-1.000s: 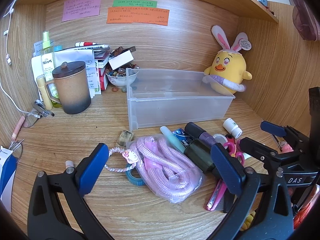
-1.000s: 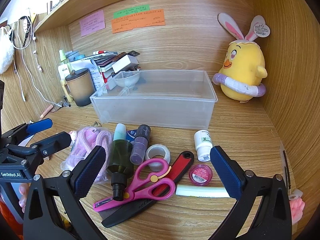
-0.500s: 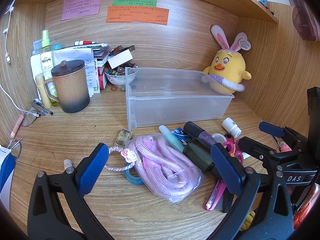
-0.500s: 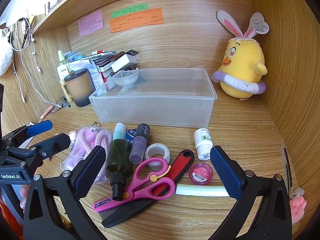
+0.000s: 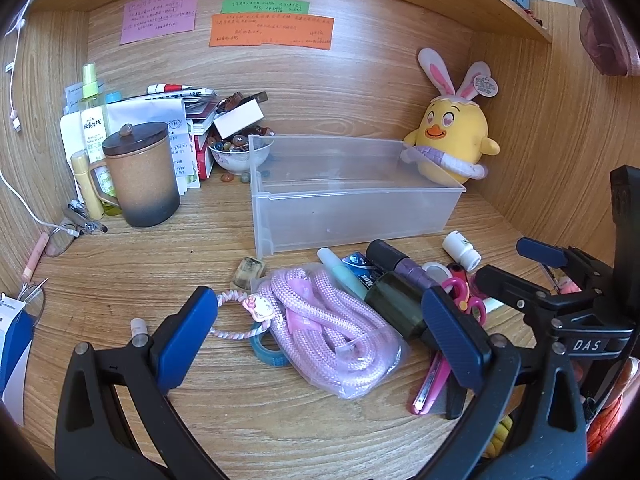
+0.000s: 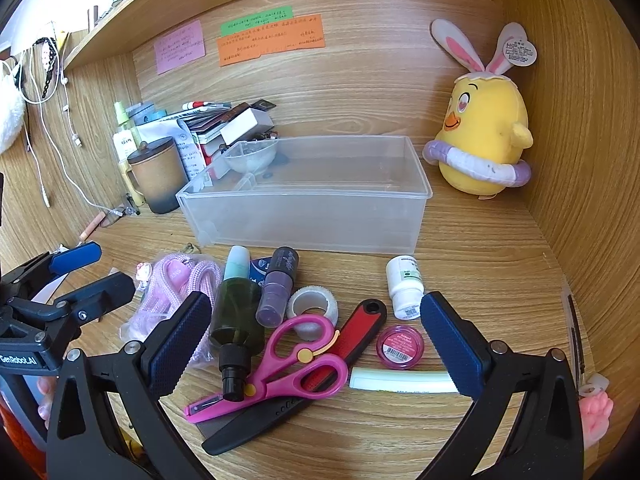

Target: Organize objects

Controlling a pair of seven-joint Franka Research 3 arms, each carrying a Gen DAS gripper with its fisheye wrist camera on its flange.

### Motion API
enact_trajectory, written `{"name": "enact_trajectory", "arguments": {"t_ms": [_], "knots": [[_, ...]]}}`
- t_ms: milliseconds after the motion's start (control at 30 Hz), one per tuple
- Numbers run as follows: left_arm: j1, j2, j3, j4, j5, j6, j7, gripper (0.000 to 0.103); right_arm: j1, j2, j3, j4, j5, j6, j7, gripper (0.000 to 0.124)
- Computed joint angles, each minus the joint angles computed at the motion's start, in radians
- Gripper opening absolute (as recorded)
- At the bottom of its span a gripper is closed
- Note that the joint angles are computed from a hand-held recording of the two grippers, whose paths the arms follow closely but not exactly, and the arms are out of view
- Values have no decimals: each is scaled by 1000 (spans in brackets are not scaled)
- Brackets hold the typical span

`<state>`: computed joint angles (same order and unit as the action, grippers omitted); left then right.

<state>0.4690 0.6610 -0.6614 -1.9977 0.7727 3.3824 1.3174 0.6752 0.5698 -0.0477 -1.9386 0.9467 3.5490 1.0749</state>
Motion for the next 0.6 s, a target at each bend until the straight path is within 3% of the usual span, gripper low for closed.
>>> {"name": "enact_trajectory", "arguments": {"t_ms": [200,367,400,467,600], "knots": [[79,14,-51,6,-11,-20,-1,103,36,4,-45,18,76,-5,-62,103],[48,-6,24,32,-61,-23,-27,103,54,14,-73,46,185,-9,-152,103],[59,2,18,42,-67,-44,-26,101,42,14,-64,48,192,-7,-157,103],[72,11,12,55,-95,-84,-10,86,22,16,-52,52,213,-6,-166,103],[66,25,36,81,-168,-155,18,78,30,38,-81,102,358,-25,-269,103]]}}
